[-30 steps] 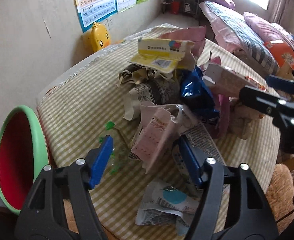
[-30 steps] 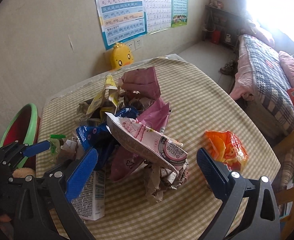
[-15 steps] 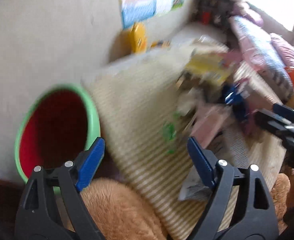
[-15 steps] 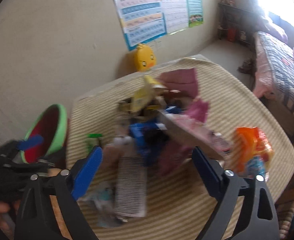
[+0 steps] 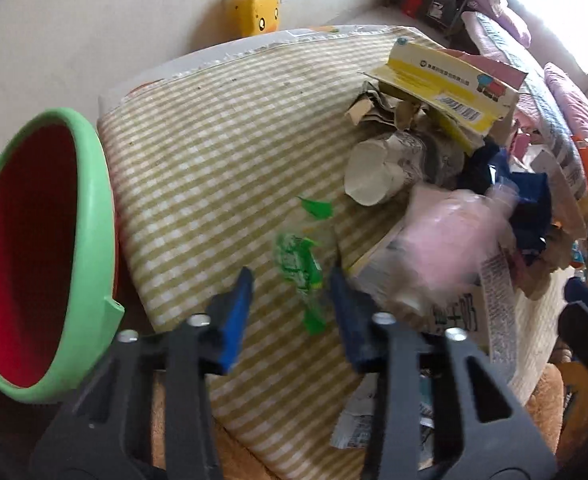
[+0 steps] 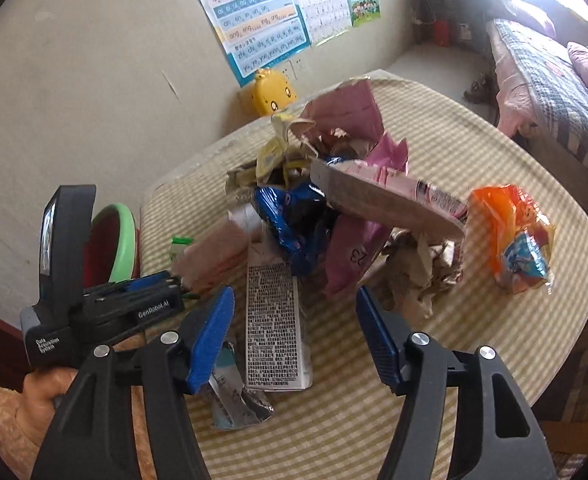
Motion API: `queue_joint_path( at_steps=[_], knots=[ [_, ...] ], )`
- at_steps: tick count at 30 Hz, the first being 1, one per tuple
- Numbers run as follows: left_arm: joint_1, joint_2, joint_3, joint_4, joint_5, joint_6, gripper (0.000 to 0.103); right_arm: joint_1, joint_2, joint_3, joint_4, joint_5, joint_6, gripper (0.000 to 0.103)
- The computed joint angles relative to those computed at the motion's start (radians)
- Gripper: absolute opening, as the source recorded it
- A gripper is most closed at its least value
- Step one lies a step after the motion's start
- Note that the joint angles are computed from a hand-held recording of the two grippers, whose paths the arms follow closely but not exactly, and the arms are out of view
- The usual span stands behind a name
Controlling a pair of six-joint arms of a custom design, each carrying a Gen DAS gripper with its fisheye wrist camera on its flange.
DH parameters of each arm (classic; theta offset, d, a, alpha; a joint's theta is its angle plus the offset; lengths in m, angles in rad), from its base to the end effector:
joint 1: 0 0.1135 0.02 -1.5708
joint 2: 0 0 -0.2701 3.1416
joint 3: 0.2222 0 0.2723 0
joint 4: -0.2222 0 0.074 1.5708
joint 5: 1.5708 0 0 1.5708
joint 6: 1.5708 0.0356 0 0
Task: Collect trash
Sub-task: 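Grasp the green-printed clear wrapper with the left tool while the right tool grasps the white milk carton, then carry the wrapper and milk carton over the green bucket with both tools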
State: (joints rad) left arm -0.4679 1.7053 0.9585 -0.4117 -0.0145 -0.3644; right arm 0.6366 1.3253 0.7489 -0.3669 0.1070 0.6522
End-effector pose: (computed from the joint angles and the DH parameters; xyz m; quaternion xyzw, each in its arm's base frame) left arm 0.3000 -0.1510 0.1444 0.0492 0.9776 -0.0763 0.1901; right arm 0.2226 0.1598 0.1925 0.0239 0.9497 0.1445 0.2769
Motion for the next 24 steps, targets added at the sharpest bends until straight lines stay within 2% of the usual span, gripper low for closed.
queue_joint_path(
  at_steps=[2, 5, 9, 14, 16, 18, 21, 24],
  knots=[
    [-0.005, -0.023, -0.01, -0.01, -0.006, 0.006, 0.016, 0.017, 0.025, 0.008, -0.002, 0.008, -0.002, 0.061],
    [-0.01, -0.092, -0.05, -0.012, -0.018, 0.005, 0.011, 0.029, 0.065, 0.012, 0.004, 0.008, 0.007, 0.062],
    [-0.014, -0.216, -0.096, -0.031, -0.059, -0.002, 0.01, 0.043, 0.135, 0.027, -0.009, 0.022, 0.023, 0.062],
    [-0.013, -0.321, -0.103, -0.058, -0.107, 0.006, 0.01, 0.066, 0.151, 0.042, -0.024, 0.023, 0.026, 0.062],
    [-0.018, -0.361, -0.106, -0.068, -0.123, 0.007, 0.01, 0.079, 0.159, 0.046, -0.024, 0.031, 0.036, 0.066],
    [-0.028, -0.399, -0.113, -0.08, -0.139, 0.003, 0.01, 0.103, 0.196, 0.068, -0.047, 0.066, 0.026, 0.066],
    [-0.026, -0.44, -0.126, -0.089, -0.144, 0.003, 0.01, 0.107, 0.187, 0.053, -0.046, 0.05, 0.045, 0.037],
    [-0.015, -0.502, -0.145, -0.11, -0.167, 0.015, 0.01, 0.137, 0.129, 0.041, -0.073, 0.104, 0.077, 0.037]
  ],
)
